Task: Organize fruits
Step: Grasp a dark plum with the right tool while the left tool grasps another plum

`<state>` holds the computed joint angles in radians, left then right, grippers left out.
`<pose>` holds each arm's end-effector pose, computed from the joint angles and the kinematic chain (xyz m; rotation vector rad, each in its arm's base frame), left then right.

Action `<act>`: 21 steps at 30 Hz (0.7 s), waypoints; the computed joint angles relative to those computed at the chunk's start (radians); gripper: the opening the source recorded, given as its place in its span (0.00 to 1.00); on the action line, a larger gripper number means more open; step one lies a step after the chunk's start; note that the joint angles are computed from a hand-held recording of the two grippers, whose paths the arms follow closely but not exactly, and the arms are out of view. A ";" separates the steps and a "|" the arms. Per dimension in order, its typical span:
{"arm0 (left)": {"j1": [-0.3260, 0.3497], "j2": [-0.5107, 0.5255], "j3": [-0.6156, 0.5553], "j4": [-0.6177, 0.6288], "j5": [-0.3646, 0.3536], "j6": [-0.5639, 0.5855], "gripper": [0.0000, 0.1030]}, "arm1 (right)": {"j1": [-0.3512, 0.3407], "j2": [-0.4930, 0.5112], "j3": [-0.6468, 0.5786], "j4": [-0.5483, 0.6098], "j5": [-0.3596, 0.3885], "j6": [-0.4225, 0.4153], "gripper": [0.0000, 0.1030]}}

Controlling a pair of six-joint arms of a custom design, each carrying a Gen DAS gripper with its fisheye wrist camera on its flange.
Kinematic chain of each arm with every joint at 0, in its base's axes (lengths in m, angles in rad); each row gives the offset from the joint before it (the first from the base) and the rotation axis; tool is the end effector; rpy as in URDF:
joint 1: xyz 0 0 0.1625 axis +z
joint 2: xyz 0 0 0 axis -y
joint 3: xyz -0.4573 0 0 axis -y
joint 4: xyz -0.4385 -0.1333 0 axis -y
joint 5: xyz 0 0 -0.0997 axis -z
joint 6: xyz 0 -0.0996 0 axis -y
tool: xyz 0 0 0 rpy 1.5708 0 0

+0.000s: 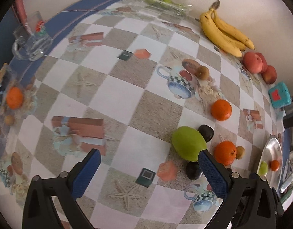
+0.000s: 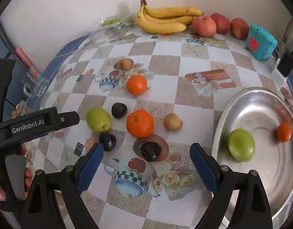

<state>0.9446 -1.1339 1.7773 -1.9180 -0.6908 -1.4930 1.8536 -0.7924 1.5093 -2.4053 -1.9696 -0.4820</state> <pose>-0.1938 -0.6264 0.2240 -0.8368 2.2011 -0.7931 0.3033 -0.7048 0.1205 0.9891 -2.5464 0.1051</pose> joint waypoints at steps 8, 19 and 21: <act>0.019 0.026 0.007 -0.113 -0.038 0.126 1.00 | -0.002 0.026 -0.002 -0.008 -0.055 -0.016 0.90; 0.031 0.015 0.054 -0.282 -0.112 0.184 0.87 | -0.003 0.037 -0.003 -0.041 -0.075 -0.022 0.89; 0.031 0.015 0.055 -0.294 -0.117 0.193 0.82 | -0.002 0.037 -0.001 -0.048 -0.075 -0.031 0.88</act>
<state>0.9751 -1.1185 1.8327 -2.2122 -0.8078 -1.2998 1.8518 -0.7551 1.5085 -2.4537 -2.0448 -0.5129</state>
